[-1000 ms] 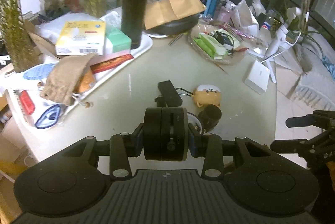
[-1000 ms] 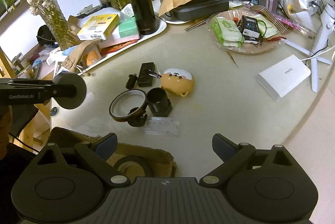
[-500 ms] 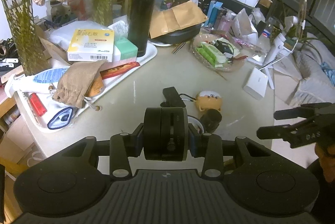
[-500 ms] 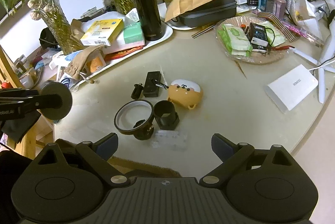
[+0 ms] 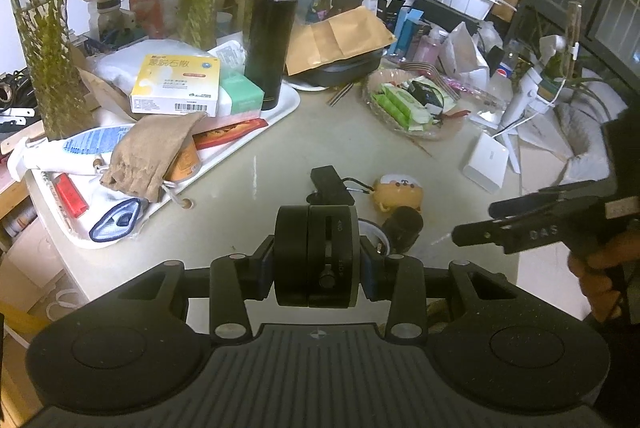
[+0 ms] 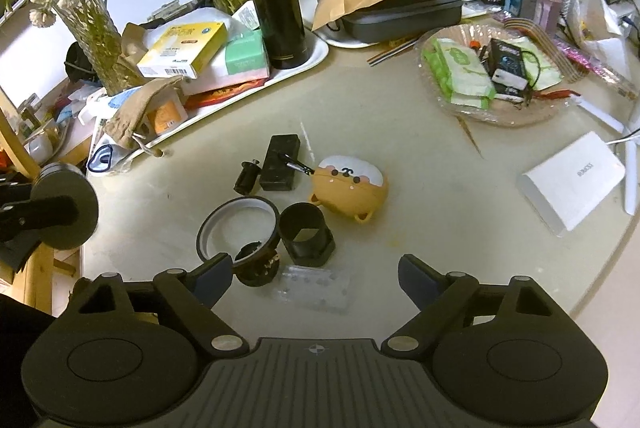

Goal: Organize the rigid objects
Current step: 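Lift the round object with the left tool while the right tool approaches the black cup, then close the right tool around the small black cup while the left tool holds the round object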

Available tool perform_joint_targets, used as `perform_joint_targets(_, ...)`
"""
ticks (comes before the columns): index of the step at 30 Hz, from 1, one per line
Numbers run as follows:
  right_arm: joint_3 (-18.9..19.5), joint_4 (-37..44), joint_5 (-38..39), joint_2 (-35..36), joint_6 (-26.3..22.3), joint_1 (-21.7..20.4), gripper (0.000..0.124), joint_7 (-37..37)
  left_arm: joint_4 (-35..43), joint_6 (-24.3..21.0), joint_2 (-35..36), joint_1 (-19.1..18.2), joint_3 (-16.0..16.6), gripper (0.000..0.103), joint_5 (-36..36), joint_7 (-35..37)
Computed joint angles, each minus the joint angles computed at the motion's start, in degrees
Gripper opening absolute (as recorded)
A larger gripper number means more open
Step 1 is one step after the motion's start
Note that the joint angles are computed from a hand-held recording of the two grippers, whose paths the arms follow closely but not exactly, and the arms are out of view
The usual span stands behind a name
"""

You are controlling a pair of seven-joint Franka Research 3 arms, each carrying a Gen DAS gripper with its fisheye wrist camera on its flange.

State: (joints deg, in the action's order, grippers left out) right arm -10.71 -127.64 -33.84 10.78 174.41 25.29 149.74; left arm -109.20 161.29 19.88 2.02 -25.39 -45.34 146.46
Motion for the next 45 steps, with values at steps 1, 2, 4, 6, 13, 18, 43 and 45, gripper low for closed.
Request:
perform_joint_targets(1, 0.45, 0.33, 0.68, 0.61, 0.44, -0.47, 0.089, -0.89, -0.14, -0.01, -0.07, 0.18, -0.14, 0.040, -0.21, 0.35)
perform_joint_targets(2, 0.60, 0.62, 1.40, 1.12, 0.76, -0.61, 0.089, -1.69, -0.26, -0.03, -0.14, 0.35, -0.26, 0.040, -0.46, 0.77)
perform_joint_targets(4, 0.89, 1.18, 3.56, 2.17, 1.52, -0.80, 0.088, -3.97, -0.58, 0.01, -0.35, 0.62, -0.48, 0.040, -1.16, 1.72)
perform_joint_targets(6, 0.87, 1.96, 5.94, 3.41, 2.32, -0.67, 0.088, -6.72, -0.83, -0.13, -0.53, 0.74, -0.53, 0.040, -1.77, 2.56)
perform_joint_targets(13, 0.53, 5.97, 11.87, 8.16, 3.12, 0.14, 0.077, -15.01, -1.76, -1.19, -1.41, 0.71, 0.26, 0.040, -4.40, 5.17)
perform_joint_targets(18, -0.48, 8.49, 15.83, 11.00, 2.87, 1.40, 0.069, -18.45, -1.89, -2.04, -1.55, 0.25, 1.21, 0.040, -5.75, 6.13)
perform_joint_targets(43, -9.93, 9.18, 22.31, 12.05, 0.92, 11.51, 0.040, -24.33, -3.09, -3.62, -3.26, -1.01, 2.79, 0.040, -10.02, 10.46)
perform_joint_targets(45, -11.14, 8.44, 21.59, 11.41, 1.44, 12.54, 0.040, -23.33, -3.12, -3.87, -3.55, -1.45, 3.21, 0.040, -10.31, 10.61)
